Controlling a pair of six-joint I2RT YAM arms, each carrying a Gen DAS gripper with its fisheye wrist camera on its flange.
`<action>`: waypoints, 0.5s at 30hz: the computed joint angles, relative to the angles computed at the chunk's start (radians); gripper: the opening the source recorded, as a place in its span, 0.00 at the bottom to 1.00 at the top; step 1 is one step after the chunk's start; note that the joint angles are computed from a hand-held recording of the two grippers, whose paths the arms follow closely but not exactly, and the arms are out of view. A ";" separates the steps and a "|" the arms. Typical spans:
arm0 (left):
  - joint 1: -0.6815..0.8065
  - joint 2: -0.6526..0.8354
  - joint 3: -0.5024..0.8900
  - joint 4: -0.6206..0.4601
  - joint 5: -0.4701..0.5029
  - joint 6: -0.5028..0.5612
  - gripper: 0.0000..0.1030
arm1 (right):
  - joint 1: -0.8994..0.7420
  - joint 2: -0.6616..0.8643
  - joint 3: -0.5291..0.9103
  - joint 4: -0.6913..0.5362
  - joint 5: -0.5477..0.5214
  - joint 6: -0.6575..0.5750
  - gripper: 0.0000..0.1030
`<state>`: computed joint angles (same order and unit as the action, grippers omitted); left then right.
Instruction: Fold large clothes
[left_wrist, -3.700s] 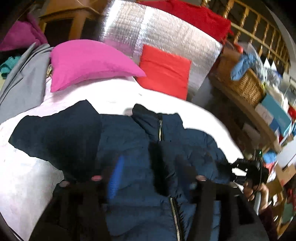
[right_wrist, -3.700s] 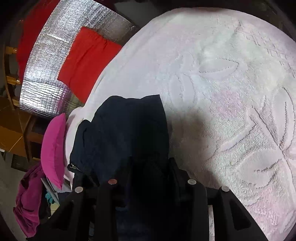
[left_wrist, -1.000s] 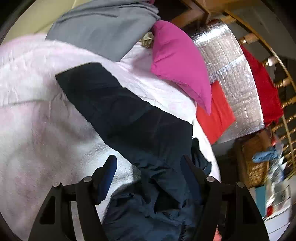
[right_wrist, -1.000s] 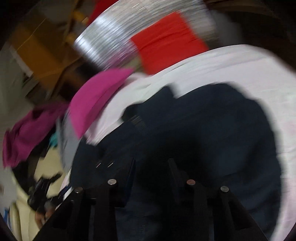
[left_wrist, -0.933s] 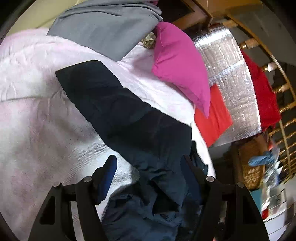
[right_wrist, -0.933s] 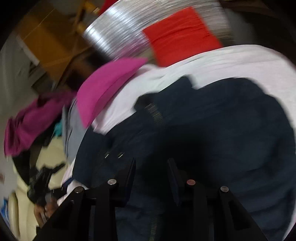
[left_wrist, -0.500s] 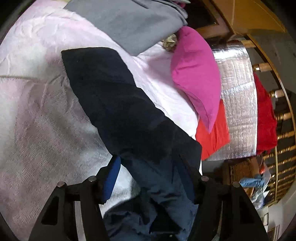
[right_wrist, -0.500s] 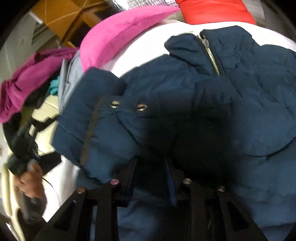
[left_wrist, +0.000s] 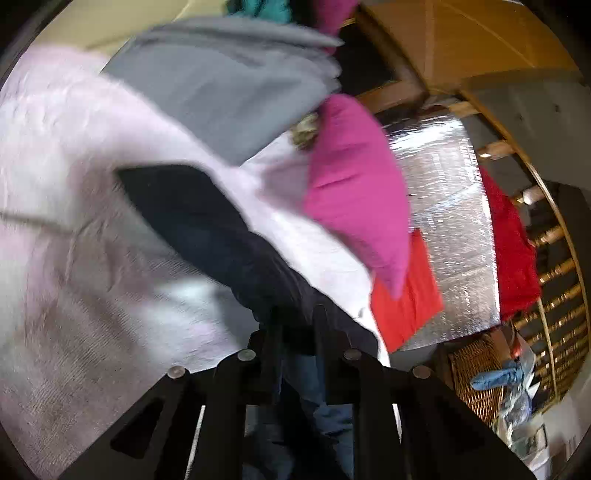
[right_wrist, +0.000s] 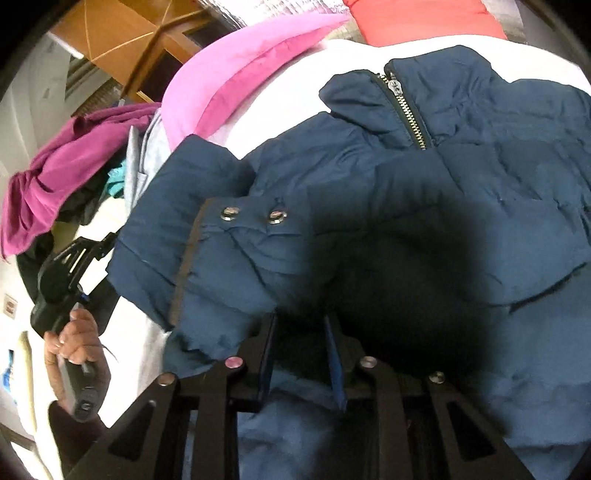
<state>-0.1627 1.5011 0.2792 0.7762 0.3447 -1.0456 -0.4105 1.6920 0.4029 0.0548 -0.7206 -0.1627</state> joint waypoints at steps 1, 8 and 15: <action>-0.015 -0.052 0.001 -0.039 -0.018 0.019 0.13 | -0.023 -0.022 0.006 -0.049 -0.017 -0.020 0.31; -0.160 -0.357 0.029 -0.278 -0.160 0.163 0.10 | -0.249 -0.181 0.055 -0.371 -0.036 -0.203 0.37; -0.409 -0.590 0.100 -0.456 -0.387 0.322 0.10 | -0.505 -0.119 0.179 -0.554 -0.098 -0.377 0.41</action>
